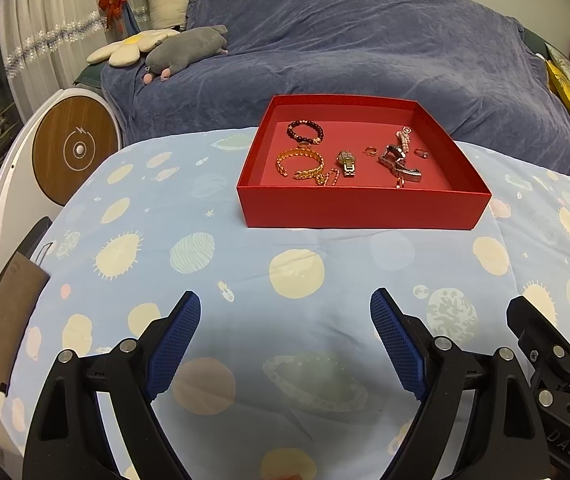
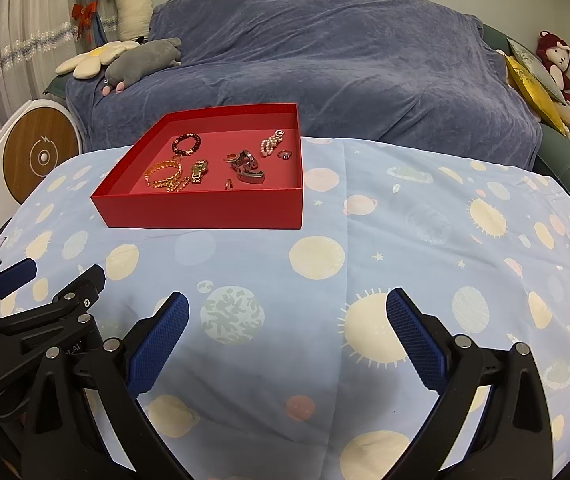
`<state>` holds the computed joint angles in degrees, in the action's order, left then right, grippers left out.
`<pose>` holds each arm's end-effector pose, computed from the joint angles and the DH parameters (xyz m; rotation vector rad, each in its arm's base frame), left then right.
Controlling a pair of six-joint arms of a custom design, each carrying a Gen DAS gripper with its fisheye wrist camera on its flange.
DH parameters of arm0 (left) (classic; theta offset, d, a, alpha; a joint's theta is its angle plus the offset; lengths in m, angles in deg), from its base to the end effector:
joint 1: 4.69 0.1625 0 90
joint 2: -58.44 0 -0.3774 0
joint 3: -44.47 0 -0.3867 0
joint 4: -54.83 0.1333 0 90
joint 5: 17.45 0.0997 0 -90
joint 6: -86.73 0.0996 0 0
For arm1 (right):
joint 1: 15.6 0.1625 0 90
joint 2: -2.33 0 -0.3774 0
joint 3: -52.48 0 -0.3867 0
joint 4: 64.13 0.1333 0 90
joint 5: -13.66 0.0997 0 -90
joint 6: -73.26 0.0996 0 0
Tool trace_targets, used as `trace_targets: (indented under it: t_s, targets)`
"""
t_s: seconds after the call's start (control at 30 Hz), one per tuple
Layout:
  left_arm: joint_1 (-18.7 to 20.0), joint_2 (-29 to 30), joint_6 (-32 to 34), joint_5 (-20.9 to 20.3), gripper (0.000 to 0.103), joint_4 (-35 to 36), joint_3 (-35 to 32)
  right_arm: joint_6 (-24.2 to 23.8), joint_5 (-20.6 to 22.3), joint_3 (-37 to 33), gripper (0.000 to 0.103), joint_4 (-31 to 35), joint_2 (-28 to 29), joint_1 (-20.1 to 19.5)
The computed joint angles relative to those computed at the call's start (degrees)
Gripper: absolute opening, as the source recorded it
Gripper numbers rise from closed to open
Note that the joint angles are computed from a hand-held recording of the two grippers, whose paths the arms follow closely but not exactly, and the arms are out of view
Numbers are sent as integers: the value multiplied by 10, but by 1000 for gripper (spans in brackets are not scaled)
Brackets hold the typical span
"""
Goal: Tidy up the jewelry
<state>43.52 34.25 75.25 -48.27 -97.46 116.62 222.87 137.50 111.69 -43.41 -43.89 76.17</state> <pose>-0.3116 -0.6770 0.0052 0.4223 2.1582 -0.8049 0.0979 -0.6487 0.2192 0.2623 -2.1874 0.9637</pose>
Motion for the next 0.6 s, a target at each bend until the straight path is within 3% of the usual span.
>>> trace_targets:
  t_s: [0.6]
  targets:
    - [3, -6, -11, -6, 85, -11, 10, -9, -1, 4, 98, -1, 2, 1]
